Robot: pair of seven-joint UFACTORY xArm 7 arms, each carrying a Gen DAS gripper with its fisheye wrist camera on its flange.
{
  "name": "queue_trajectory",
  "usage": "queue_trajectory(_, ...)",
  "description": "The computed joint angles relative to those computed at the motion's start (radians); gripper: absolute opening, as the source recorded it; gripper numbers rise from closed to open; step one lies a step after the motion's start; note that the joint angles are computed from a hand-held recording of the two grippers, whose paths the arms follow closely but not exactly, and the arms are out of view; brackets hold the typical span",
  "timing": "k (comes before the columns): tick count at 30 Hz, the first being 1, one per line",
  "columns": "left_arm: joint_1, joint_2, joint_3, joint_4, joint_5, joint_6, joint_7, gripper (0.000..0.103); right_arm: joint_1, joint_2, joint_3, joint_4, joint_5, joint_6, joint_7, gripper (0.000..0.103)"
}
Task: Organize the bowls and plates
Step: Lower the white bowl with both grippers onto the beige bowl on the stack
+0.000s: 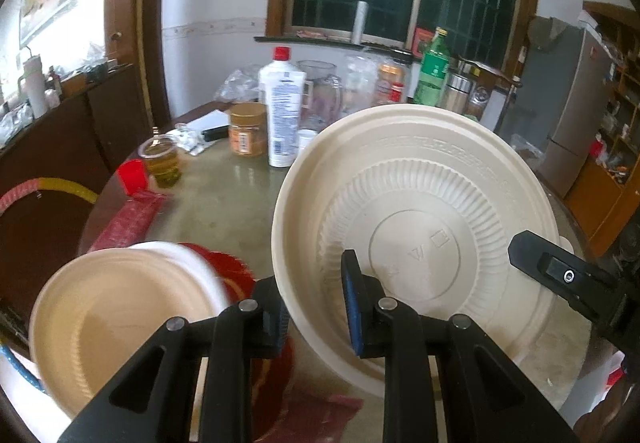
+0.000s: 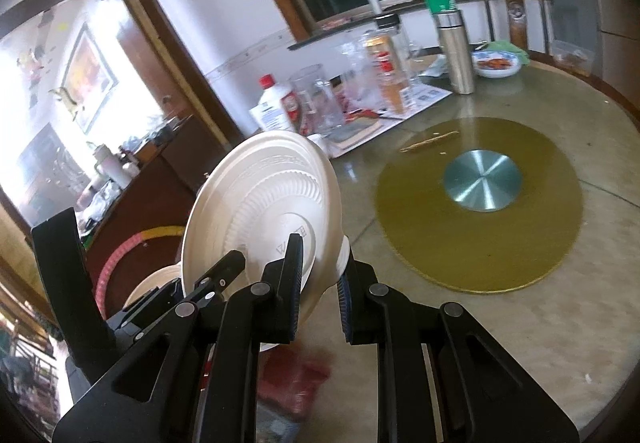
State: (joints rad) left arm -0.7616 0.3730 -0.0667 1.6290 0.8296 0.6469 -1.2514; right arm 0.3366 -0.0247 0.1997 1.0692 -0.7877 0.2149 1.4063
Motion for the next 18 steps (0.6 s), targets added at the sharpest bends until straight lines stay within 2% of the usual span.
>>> queue_trajectory(7, 0.037, -0.101, -0.008, -0.117, 0.05, 0.015, -0.061, 0.023, 0.058, 0.072, -0.007, 0.079, 0.024, -0.011, -0.045, 0.015)
queue_trajectory(18, 0.131, -0.217, -0.072, -0.251, 0.096, 0.033, -0.114, 0.024, 0.155, 0.143, -0.037, 0.164, 0.163, -0.01, -0.205, 0.016)
